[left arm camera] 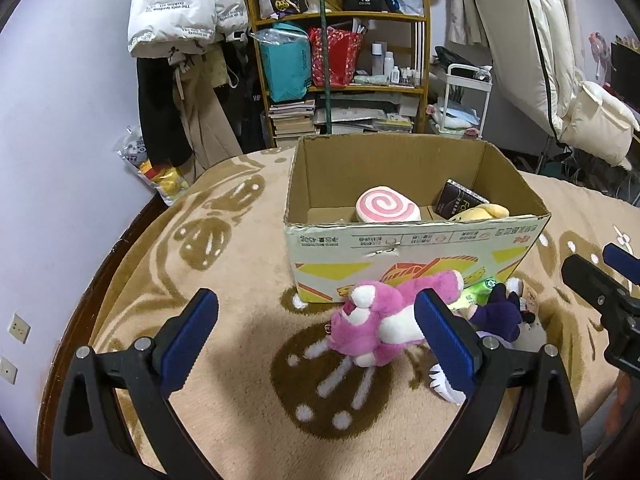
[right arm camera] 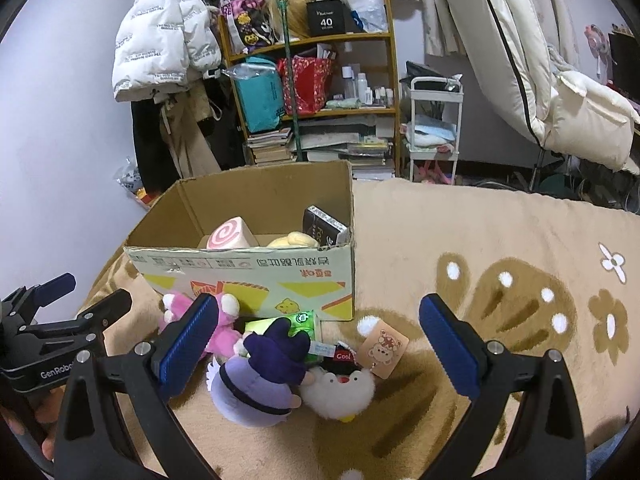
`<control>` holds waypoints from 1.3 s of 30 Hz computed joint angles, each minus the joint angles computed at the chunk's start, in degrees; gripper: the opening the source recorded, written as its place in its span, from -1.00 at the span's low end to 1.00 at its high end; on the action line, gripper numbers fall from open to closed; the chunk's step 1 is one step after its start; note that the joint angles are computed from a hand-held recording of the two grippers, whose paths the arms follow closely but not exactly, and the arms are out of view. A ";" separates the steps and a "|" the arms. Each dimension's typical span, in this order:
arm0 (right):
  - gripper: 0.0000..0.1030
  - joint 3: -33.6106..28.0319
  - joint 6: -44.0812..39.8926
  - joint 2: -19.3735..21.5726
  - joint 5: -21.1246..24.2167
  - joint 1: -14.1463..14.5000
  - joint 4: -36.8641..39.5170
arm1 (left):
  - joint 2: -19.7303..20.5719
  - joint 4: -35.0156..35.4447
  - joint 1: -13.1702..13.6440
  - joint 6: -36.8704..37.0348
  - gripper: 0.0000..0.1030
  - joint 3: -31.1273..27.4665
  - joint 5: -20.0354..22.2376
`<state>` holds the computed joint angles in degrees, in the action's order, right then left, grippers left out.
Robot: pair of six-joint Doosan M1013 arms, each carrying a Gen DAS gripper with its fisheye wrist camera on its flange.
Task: Organize soft objects
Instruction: 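Withdraw both open tools and lower them toward the plushes beside the box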
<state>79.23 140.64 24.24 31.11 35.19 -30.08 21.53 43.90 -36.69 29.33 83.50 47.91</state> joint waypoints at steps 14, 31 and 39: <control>1.00 -2.15 -4.58 1.77 2.64 -0.14 3.77 | 1.48 -6.24 2.00 2.49 0.90 -0.86 -1.97; 1.00 -4.27 -10.93 3.95 4.55 -1.07 11.80 | 3.20 -12.02 3.66 5.01 0.90 -2.33 -2.28; 1.00 -6.23 -15.36 5.51 6.96 -1.42 16.40 | 4.23 -15.83 4.13 8.77 0.90 -3.23 -2.77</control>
